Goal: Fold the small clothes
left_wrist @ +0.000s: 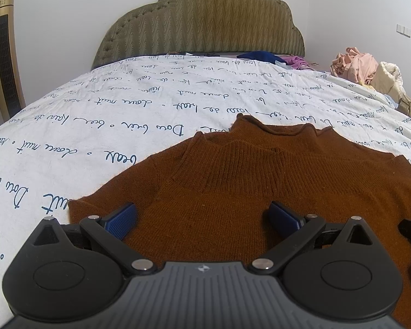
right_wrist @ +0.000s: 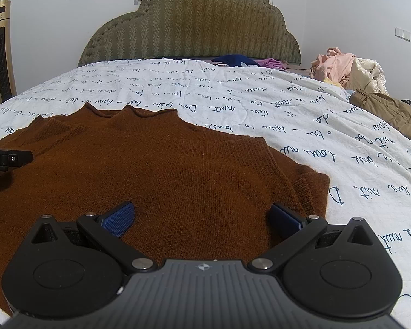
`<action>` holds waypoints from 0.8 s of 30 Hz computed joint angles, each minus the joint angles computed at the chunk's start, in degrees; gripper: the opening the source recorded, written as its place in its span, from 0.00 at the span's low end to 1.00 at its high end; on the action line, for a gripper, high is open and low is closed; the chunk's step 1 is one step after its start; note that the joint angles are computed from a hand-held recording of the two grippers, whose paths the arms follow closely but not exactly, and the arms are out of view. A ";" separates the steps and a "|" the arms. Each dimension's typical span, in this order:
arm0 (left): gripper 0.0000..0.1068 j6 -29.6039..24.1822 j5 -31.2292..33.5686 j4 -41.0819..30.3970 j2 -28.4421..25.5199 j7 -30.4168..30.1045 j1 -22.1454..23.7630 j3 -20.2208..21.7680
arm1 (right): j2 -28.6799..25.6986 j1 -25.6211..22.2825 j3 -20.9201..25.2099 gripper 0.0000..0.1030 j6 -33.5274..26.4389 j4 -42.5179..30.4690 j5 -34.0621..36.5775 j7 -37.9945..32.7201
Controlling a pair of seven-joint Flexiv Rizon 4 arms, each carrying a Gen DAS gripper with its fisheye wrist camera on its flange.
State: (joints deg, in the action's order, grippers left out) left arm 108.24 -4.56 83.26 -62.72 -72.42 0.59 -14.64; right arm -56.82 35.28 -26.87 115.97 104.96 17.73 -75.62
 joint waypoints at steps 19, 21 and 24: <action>0.96 0.14 -5.93 8.00 6.97 -2.20 -6.34 9.50 | 0.02 -0.69 0.29 1.00 -0.92 -0.62 -1.29 0.16; 0.96 0.11 -7.03 9.07 7.72 -2.66 -7.52 10.66 | 0.09 -1.22 0.92 1.00 -0.01 -0.43 -1.40 0.17; 0.96 0.19 -7.79 10.19 8.53 -3.05 -8.30 11.33 | 0.44 -0.93 0.98 1.00 0.12 0.05 -0.83 0.03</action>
State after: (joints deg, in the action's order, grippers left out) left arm 108.42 -12.36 93.45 -54.19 -75.48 -7.70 -3.32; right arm -56.37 34.36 -25.89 116.09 105.00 16.90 -75.59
